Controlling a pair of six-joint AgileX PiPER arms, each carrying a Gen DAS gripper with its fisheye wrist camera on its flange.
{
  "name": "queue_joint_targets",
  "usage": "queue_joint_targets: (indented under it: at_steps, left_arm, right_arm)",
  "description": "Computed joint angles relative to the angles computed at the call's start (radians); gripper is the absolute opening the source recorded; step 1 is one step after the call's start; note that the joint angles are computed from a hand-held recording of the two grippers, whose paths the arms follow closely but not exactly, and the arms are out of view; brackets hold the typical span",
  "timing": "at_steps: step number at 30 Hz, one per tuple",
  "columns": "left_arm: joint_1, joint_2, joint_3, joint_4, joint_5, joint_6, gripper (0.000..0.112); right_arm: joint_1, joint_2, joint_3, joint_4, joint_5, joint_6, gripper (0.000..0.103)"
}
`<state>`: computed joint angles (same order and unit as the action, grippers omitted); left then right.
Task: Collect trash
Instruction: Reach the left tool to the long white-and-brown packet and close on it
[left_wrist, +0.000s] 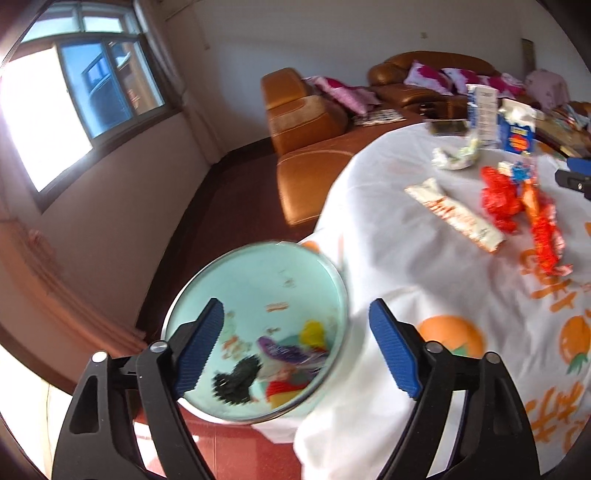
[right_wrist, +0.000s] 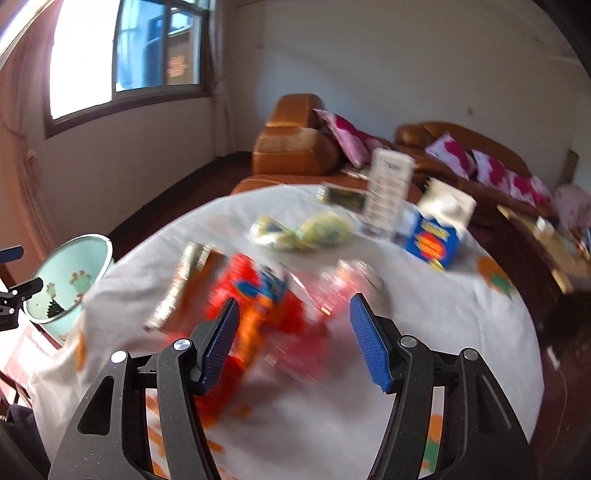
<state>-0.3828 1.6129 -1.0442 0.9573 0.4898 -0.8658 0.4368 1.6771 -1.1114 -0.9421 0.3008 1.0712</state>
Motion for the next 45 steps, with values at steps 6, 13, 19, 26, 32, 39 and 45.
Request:
queue_joint_targets:
  at_steps: [6, 13, 19, 26, 32, 39, 45]
  left_arm:
    - [-0.143, 0.113, -0.136, -0.029, 0.025, 0.004, 0.081]
    - [-0.231, 0.284, -0.339, -0.118, 0.075, 0.064, 0.081]
    - [-0.232, 0.41, -0.464, -0.215, 0.111, 0.163, 0.06]
    - [-0.183, 0.426, -0.493, -0.395, 0.093, 0.35, 0.002]
    - [-0.179, 0.386, -0.476, -0.359, 0.087, 0.316, 0.005]
    - [-0.172, 0.42, -0.553, -0.353, 0.1, 0.309, 0.048]
    - [-0.17, 0.541, -0.694, -0.431, 0.132, 0.39, 0.047]
  right_arm:
    - [-0.068, -0.074, 0.152, -0.152, -0.029, 0.189, 0.062]
    - [-0.125, -0.166, 0.302, -0.394, -0.043, 0.461, 0.064]
    - [-0.135, -0.194, 0.36, -0.506, -0.063, 0.586, 0.064]
    - [-0.112, -0.194, 0.353, -0.526, -0.089, 0.627, 0.064]
    - [-0.086, -0.153, 0.264, -0.402, -0.069, 0.483, 0.064]
    - [-0.112, -0.151, 0.223, -0.367, -0.035, 0.445, 0.064]
    - [-0.151, -0.157, 0.278, -0.399, -0.057, 0.5, 0.064]
